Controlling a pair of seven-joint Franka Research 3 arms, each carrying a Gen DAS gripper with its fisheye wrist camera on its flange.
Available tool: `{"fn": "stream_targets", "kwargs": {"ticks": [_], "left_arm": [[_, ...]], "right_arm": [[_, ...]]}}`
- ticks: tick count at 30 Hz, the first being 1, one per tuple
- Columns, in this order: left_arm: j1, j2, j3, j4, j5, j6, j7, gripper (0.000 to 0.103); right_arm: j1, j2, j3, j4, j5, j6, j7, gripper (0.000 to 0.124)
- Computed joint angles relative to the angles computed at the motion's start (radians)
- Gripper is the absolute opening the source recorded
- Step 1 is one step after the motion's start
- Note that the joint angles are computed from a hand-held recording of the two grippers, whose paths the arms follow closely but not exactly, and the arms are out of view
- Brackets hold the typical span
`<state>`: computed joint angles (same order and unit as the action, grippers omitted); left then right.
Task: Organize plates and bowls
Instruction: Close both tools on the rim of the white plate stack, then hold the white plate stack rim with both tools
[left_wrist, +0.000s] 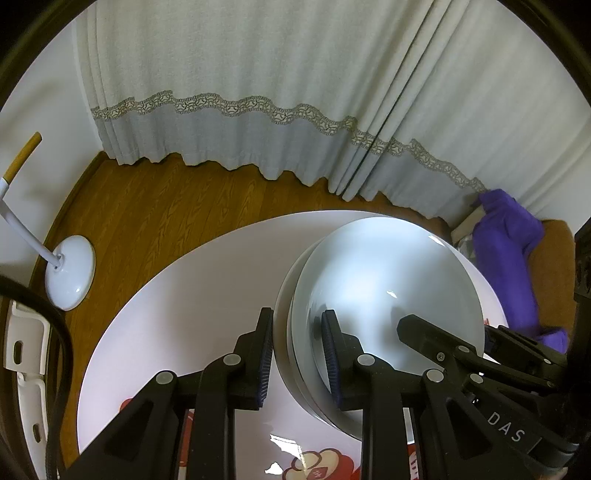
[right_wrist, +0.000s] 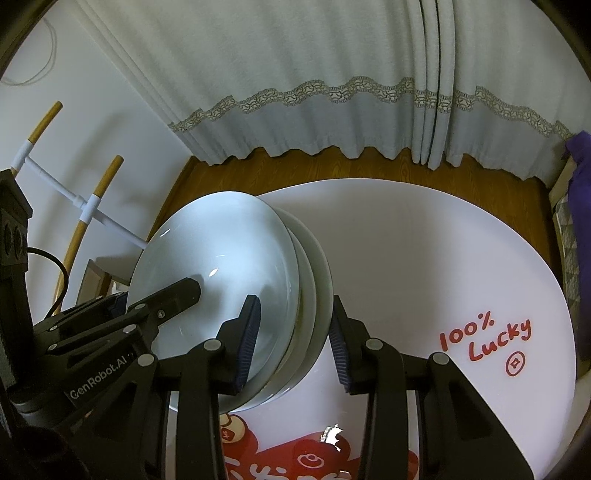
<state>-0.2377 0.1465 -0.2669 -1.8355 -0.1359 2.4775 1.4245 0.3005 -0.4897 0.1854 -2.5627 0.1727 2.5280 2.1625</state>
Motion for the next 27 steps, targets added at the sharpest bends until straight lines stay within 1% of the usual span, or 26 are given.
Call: {"fn": "stream_targets", "kwargs": {"ticks": [3,7,11,16,21,27], "left_arm": [[0.005,-0.008,-0.001,-0.016,-0.017,0.012,0.016,0.022],[0.009,0.017,-0.002,0.020,-0.039,-0.010,0.009,0.022],[0.008,0.026,-0.002,0.032,-0.027,-0.010,0.000,0.023],[-0.002,0.016,-0.002,0.013,0.016,0.014,-0.013,0.022],[-0.004,0.007,-0.006,-0.003,0.008,0.025,-0.021,0.022],[-0.013,-0.003,-0.003,-0.010,0.033,0.022,-0.043,0.020]], "right_arm": [[0.003,0.000,0.000,0.001,0.002,-0.001,-0.001,0.037],[0.004,0.000,0.004,0.001,0.001,0.000,0.006,0.037],[0.009,-0.002,0.001,-0.003,0.010,0.006,0.009,0.037],[0.004,-0.007,0.002,-0.009,0.003,0.010,0.009,0.037],[0.003,-0.020,0.006,-0.020,-0.004,0.013,0.008,0.036],[0.006,-0.020,0.006,-0.019,0.001,0.015,0.011,0.035]]}}
